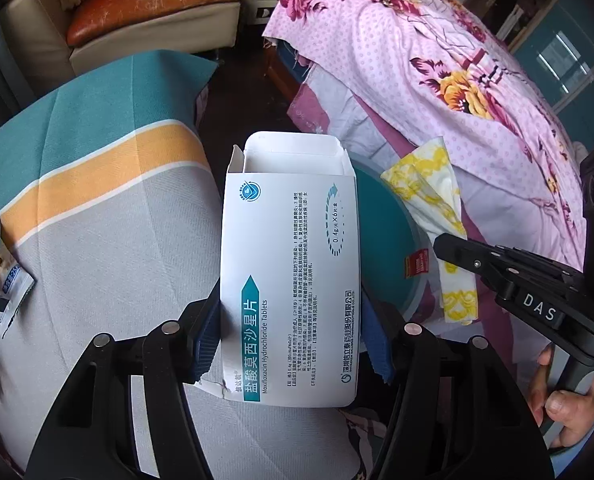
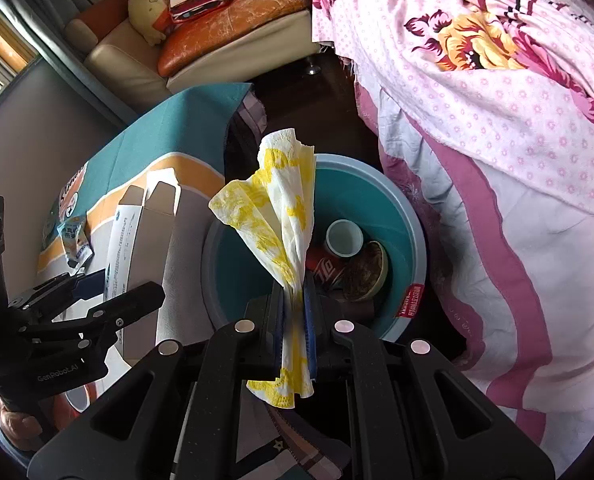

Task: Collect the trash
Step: 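Release medicine box into bin with left tool while right tool drops tissue packet in, then move both tools back over the table items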

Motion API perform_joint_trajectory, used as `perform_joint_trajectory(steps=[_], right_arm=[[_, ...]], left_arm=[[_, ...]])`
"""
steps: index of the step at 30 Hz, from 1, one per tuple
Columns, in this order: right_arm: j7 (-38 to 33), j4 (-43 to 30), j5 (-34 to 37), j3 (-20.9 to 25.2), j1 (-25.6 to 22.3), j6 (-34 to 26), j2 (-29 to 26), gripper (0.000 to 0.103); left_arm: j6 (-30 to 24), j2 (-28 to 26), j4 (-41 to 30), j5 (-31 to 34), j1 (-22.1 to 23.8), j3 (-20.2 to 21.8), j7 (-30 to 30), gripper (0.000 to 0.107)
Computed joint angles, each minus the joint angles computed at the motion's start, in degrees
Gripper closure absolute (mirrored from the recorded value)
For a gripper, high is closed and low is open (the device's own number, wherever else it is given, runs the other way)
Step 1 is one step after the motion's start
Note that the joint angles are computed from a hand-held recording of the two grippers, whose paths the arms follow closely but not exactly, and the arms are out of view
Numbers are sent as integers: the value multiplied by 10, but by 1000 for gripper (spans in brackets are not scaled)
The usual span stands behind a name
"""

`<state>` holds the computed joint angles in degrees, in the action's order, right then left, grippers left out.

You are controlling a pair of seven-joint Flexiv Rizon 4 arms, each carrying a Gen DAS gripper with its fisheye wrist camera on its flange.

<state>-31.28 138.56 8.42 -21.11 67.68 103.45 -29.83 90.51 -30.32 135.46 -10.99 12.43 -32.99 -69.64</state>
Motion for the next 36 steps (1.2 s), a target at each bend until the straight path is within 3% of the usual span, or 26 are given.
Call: perform_joint_trajectory(steps=[7, 10, 11, 19, 29, 31, 33, 36], right_arm=[[-1, 10, -2, -6, -2, -5, 7, 94], [-1, 10, -7, -8, 0, -11, 9, 94], [0, 7, -10, -11, 2, -15, 9, 94], [16, -2, -38, -12, -2, -34, 7, 94], [48, -19, -79, 25, -45, -60, -4, 91], [55, -25, -90, 45, -66, -66, -5, 86], [64, -29, -100, 49, -71, -73, -6, 64], [79, -31, -118, 45, -69, -83, -5, 54]], left_arm=[[3, -2, -15, 1, -39, 34, -11, 35], [16, -2, -11, 2, -45, 44, -17, 20], [21, -2, -9, 4, -42, 43, -19, 20], [14, 4, 9, 11, 10, 18, -15, 19], [12, 0, 31, 22, 77, -22, 0, 19], [12, -2, 34, 25, 87, -27, 1, 19], [11, -2, 36, 27, 99, -34, 2, 19], [12, -3, 45, 32, 125, -50, 5, 18]])
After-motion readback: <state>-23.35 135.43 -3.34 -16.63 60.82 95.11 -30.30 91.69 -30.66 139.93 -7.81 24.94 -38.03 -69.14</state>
